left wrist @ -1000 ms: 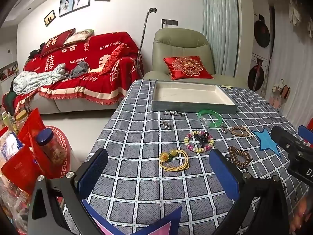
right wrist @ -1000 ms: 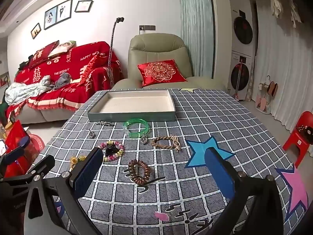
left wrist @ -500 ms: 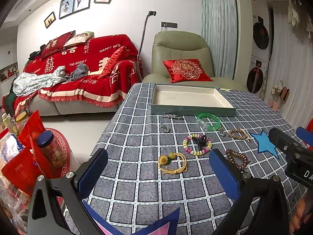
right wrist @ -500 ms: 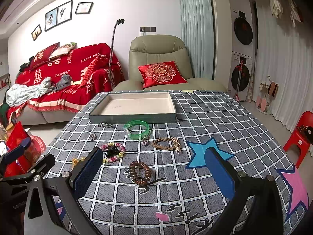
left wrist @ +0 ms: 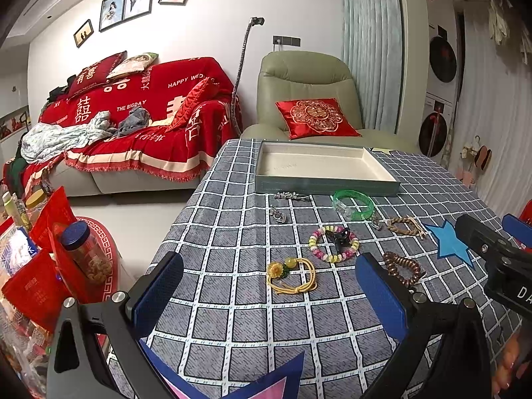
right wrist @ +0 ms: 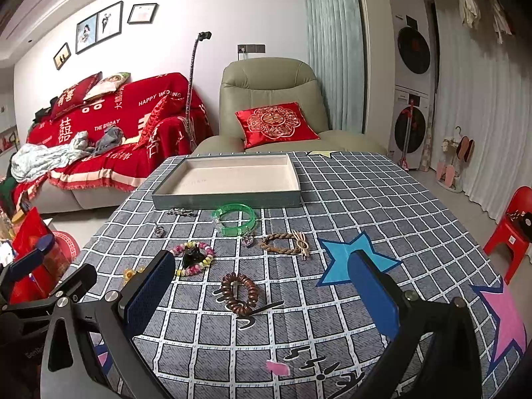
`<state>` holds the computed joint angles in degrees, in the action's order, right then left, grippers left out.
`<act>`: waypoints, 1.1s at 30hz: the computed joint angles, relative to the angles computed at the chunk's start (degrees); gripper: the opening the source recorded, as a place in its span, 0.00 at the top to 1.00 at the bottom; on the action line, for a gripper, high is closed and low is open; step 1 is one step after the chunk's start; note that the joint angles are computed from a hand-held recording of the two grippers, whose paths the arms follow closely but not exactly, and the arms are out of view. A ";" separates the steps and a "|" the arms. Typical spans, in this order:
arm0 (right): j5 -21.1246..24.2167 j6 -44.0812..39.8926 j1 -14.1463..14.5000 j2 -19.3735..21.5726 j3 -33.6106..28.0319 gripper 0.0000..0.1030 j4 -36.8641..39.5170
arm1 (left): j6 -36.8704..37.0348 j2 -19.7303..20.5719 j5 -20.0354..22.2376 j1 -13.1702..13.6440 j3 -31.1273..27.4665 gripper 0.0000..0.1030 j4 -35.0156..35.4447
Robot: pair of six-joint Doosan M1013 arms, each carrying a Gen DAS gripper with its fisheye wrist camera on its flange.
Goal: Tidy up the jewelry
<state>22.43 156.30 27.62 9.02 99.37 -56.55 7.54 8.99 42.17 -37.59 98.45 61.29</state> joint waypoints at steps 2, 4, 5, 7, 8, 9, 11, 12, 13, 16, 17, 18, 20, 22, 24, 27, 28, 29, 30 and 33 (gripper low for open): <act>-0.02 -0.01 0.00 0.00 0.03 0.00 0.02 | 0.00 0.00 -0.01 -0.01 0.01 0.00 -0.08; -0.15 0.28 -0.03 0.21 0.03 0.00 -0.15 | 0.08 0.08 -0.06 0.06 -0.04 0.00 -0.31; -0.15 0.28 -0.03 0.21 0.03 0.00 -0.15 | 0.09 0.11 -0.06 0.06 -0.04 0.00 -0.38; -0.19 0.33 -0.02 0.21 0.05 0.00 -0.24 | -0.11 0.06 -0.16 0.12 0.11 0.00 -0.25; -0.18 0.36 -0.01 0.23 0.04 0.00 -0.33 | -0.14 0.07 -0.17 0.12 0.12 0.00 -0.26; -0.12 0.10 -0.04 0.21 0.01 0.00 0.01 | -0.05 0.04 -0.22 0.14 0.14 0.00 -0.31; -0.23 0.13 -0.04 0.20 0.05 0.00 0.06 | -0.14 0.06 -0.17 0.12 0.15 0.00 -0.25; -0.10 0.22 -0.01 0.20 0.02 0.00 -0.08 | -0.14 0.01 -0.18 0.16 0.19 0.00 -0.26; -0.04 0.18 0.00 0.22 0.01 0.00 -0.07 | -0.22 0.02 -0.16 0.14 0.20 0.00 -0.23; -0.13 -0.15 -0.03 0.27 0.04 0.00 0.31 | -0.29 -0.04 -0.40 0.25 0.31 0.00 -0.29; -0.15 -0.16 -0.03 0.28 0.07 0.00 0.33 | -0.41 -0.02 -0.60 0.41 0.40 0.00 -0.27; -0.22 -0.20 -0.05 0.29 0.05 0.00 0.37 | -0.52 -0.01 -0.64 0.42 0.44 0.00 -0.22; -0.22 -0.11 -0.03 0.31 0.07 0.00 0.21 | -0.43 0.00 -0.72 0.43 0.48 0.00 -0.30; -0.23 -0.08 -0.04 0.30 0.08 0.00 0.17 | -0.38 -0.03 -0.71 0.43 0.57 0.00 -0.36; -0.14 -0.14 -0.03 0.30 0.02 0.00 0.37 | -0.29 -0.03 -0.72 0.45 0.52 0.00 -0.49; -0.08 -0.07 0.00 0.29 0.02 0.00 0.19 | -0.62 -0.04 -0.72 0.44 0.61 0.00 -0.26; -0.09 -0.02 0.01 0.30 0.03 0.00 0.15 | -0.53 0.00 -0.67 0.44 0.55 0.00 -0.35; -0.17 -0.20 -0.03 0.30 0.04 0.00 0.40 | -0.43 0.03 -0.65 0.46 0.48 0.00 -0.47; -0.14 -0.27 -0.02 0.28 0.01 0.00 0.49 | -0.52 0.04 -0.67 0.46 0.51 0.00 -0.44; -0.11 -0.49 -0.02 0.27 -0.03 0.00 0.68 | -0.37 0.02 -0.66 0.47 0.46 0.00 -0.47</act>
<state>22.32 155.80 27.59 9.29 99.34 -55.87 7.17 9.01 41.51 -37.12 98.91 60.82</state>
